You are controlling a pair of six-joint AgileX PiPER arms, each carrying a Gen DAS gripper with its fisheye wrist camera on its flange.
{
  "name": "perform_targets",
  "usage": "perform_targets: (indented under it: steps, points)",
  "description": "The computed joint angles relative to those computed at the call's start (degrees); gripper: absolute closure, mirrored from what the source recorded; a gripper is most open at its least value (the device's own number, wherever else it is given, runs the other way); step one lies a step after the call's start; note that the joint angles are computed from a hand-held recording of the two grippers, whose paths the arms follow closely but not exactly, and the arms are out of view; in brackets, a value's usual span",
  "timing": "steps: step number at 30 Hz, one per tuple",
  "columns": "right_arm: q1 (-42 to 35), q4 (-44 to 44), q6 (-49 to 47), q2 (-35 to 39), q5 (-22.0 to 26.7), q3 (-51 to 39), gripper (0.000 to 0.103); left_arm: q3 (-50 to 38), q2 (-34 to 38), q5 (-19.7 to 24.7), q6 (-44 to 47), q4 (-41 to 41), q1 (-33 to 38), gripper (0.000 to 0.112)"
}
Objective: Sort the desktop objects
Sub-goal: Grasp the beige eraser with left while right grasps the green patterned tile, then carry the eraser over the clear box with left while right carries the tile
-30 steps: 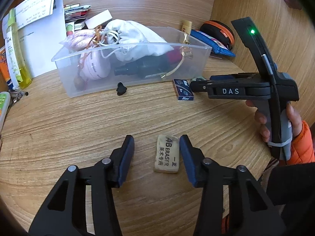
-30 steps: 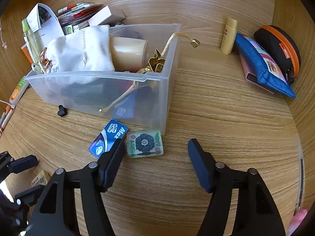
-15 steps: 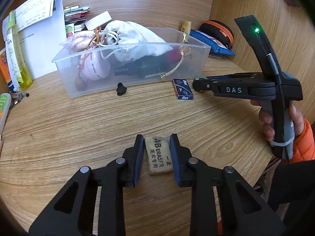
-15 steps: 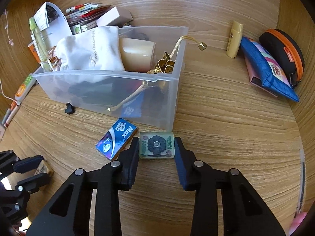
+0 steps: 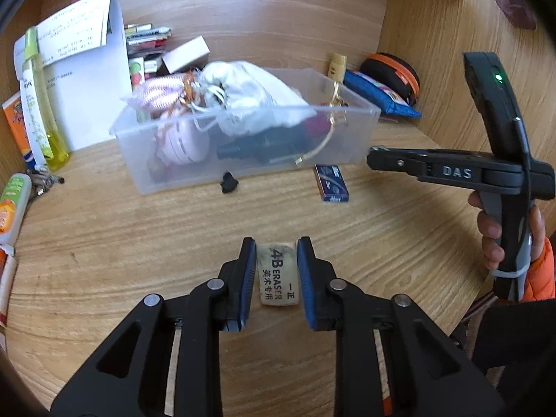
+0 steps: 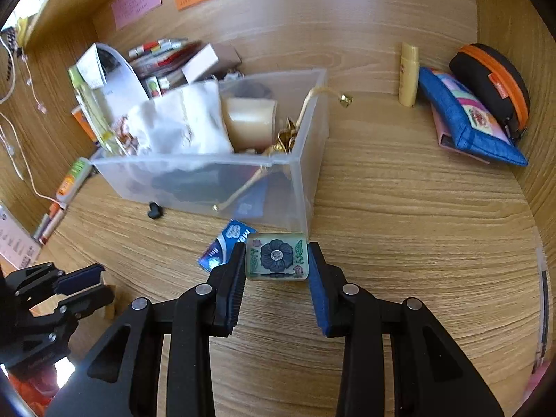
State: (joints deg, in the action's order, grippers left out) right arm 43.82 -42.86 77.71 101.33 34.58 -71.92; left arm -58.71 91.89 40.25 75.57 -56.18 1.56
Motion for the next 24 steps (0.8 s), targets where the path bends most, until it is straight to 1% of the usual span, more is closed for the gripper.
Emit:
perform_targets:
  steps: [2,6,14,16,18,20,21,22,24]
  points:
    - [-0.2,-0.7,0.5,-0.8,-0.8,0.3,0.072,-0.9,0.3,0.3,0.1,-0.2,0.3,0.089]
    - [0.3,-2.6,2.1,-1.9,-0.7,0.6,0.072,-1.9,0.4,1.2,0.2,-0.9,0.9,0.090]
    - [0.4,-3.0,1.4,-2.6,-1.2,-0.1,0.072,-2.6,0.7,1.8,0.2,-1.0,0.8,0.090]
    - [0.5,-3.0,1.3,-2.6,-1.4,-0.2,0.072,-2.0,0.4,0.8,-0.2,-0.2,0.1,0.090]
    - [0.7,-3.2,1.4,-2.5,-1.2,-0.3,0.072,-2.3,1.0,0.9,-1.2,0.9,-0.2,0.090]
    - [0.8,-3.1,1.6,-2.6,-1.5,-0.1,0.072,-3.4,2.3,2.3,-2.3,2.3,-0.5,0.089]
    - [0.8,-3.2,1.7,-2.6,-1.6,0.1,0.072,-3.5,2.6,2.1,-2.6,2.7,-0.8,0.088]
    - [0.8,-3.3,1.9,-2.6,-1.7,0.2,0.072,-3.9,3.2,1.6,-3.3,3.8,-1.6,0.084]
    - [0.8,-2.9,1.8,-2.6,-2.1,0.4,0.072,-4.6,4.2,0.4,-4.8,5.9,-2.8,0.083]
